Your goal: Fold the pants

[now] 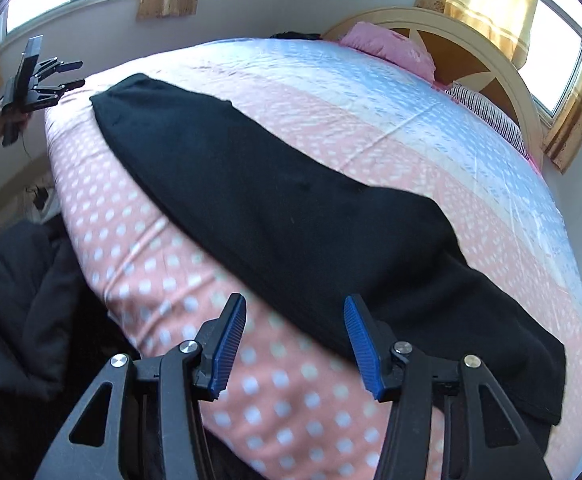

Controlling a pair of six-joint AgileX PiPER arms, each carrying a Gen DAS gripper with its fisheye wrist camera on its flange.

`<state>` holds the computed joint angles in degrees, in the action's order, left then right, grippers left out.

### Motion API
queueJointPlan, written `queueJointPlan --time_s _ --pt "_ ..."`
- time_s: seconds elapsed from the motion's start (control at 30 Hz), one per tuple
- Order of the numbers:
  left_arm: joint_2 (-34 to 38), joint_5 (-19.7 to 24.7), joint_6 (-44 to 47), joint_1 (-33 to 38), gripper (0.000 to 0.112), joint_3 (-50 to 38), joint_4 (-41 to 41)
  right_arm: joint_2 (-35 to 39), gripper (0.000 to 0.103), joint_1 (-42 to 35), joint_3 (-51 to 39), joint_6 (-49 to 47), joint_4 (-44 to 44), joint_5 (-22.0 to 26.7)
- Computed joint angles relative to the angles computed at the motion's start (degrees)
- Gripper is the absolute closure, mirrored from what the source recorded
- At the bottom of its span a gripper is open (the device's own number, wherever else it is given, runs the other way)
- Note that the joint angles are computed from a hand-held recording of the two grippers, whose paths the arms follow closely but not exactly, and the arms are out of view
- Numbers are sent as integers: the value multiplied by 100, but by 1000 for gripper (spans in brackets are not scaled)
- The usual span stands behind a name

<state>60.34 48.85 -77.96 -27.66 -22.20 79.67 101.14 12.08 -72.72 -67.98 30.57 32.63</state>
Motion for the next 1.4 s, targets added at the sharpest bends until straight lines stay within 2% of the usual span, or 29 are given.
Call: queueJointPlan --time_s 0.1,0.17,0.2,0.27,0.3,0.33,0.37,0.43,0.47,0.57,0.73,0.8,0.9,0.97,1.07,1.17,1.2,1.23,1.27,1.4 --pt "332 -267 -489 -142 48 -353 224 377 50 179 -245 581 -282 -23" --pt "861 -585 -766 -128 47 -639 385 573 50 254 -301 1007 -620 -43" --pt "1145 -782 -812 -59 47 -785 391 529 49 224 -240 879 -446 -103" --pt "1833 -1014 -642 43 47 -1147 125 481 49 77 -302 808 -296 130" --pt "2163 -1058 -610 50 47 -1313 31 388 49 -63 -256 618 -56 142" --pt "2353 -872 -808 -84 47 -1408 109 285 49 -241 -189 340 295 143" --pt "2392 -832 -827 -124 47 -1522 55 228 49 -444 -215 187 550 247" --pt "2323 -1027 -583 -81 47 -1820 -257 210 49 -937 -399 166 924 454" --pt "2351 -923 -633 -186 47 -1993 -238 227 49 -1201 -516 237 1087 492" --pt "2530 -1144 -357 -421 47 -2646 -432 518 49 -2066 -1145 975 1444 915" --pt "3497 -1543 583 -930 43 -4055 -725 1327 50 -3377 -2290 2849 1471 1358" --pt "3935 -1735 837 -1066 41 -4550 -796 1690 50 -3660 -2776 3340 1415 1633" --pt "4496 -2026 1188 -1089 41 -5141 -1090 2107 51 -3875 -3266 3724 1337 1775" --pt "4707 -2013 1361 -1154 41 -5350 -1307 2339 51 -3914 -3579 3884 1320 1811" --pt "4838 -1826 1620 -1255 41 -5430 -1731 2698 59 -3967 -4095 4077 1337 1944" --pt "4733 -1935 2033 -1050 37 -5421 -2308 3105 69 -3976 -4841 4285 1225 2280" --pt "4713 -1925 2145 -986 34 -5410 -2447 3191 78 -3938 -4966 4350 1198 2321" --pt "4777 -1916 2123 -975 34 -5425 -2497 3197 92 -3900 -4986 4404 1109 2247" --pt "4883 -1889 2251 -959 34 -5550 -2705 3169 96 -3861 -4953 4422 1033 2149" --pt "4992 -1886 2623 -820 34 -5716 -3285 2601 97 -3847 -4154 3892 1280 1671"
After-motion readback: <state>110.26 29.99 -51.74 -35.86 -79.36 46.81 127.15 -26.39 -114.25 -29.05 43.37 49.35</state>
